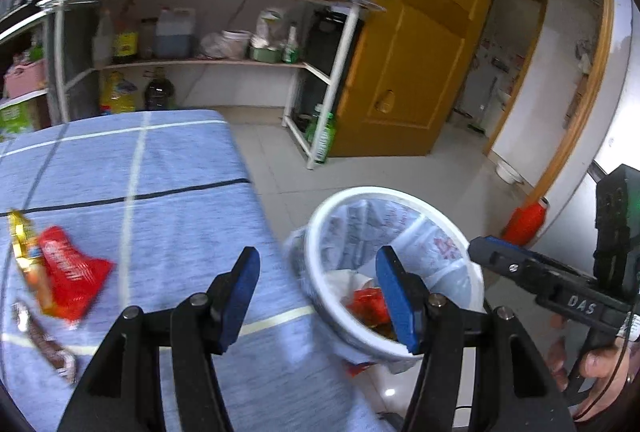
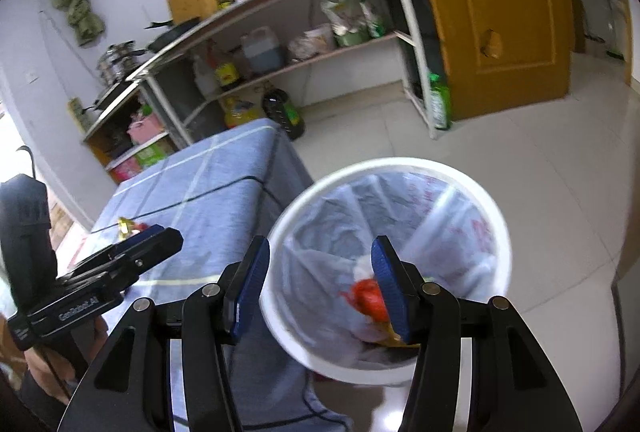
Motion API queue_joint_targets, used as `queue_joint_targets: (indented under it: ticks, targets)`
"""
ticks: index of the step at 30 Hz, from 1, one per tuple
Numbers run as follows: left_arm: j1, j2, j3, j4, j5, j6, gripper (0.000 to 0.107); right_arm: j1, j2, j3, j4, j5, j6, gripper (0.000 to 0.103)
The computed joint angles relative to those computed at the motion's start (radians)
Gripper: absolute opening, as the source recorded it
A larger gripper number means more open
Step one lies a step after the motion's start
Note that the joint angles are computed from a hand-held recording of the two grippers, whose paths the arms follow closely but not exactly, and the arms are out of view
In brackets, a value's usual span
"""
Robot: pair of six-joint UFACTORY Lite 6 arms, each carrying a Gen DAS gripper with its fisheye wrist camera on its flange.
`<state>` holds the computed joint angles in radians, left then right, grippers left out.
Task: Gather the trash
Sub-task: 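Grasp the gold chip bag with the left gripper while the right gripper grasps the red chip bag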
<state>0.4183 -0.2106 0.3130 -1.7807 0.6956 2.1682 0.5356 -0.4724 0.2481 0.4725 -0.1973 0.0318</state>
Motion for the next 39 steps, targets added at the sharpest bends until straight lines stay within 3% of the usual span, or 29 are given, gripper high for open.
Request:
queue_joint_targets:
  ticks: [7,13,17,25,37,39]
  targets:
    - [0.301,-0.017,0.004,0.170,0.101,-0.003,0.062,0.228,0.146,0.127,0.255,-0.091,-0.225,0.054]
    - [0.547,0.064,0.060,0.237,0.169,0.060,0.062,0.314,0.287,0.240,0.227,-0.115,-0.198,0.054]
    - [0.633,0.215,0.146,0.188,0.139,0.130,0.062,0.352,0.359,0.299,0.214,-0.125,-0.182,0.054]
    - [0.636,0.487,0.360,0.126,0.054,0.099,0.062,0.376,0.534,0.475,0.133,-0.097,-0.126,0.054]
    - [0.488,0.676,0.564,0.047,-0.074,0.015,0.062,0.400,0.790,0.737,0.063,-0.020,-0.122,0.054]
    - [0.467,0.702,0.588,0.050,-0.103,0.009,0.047,0.393,0.823,0.774,0.030,0.000,-0.101,0.054]
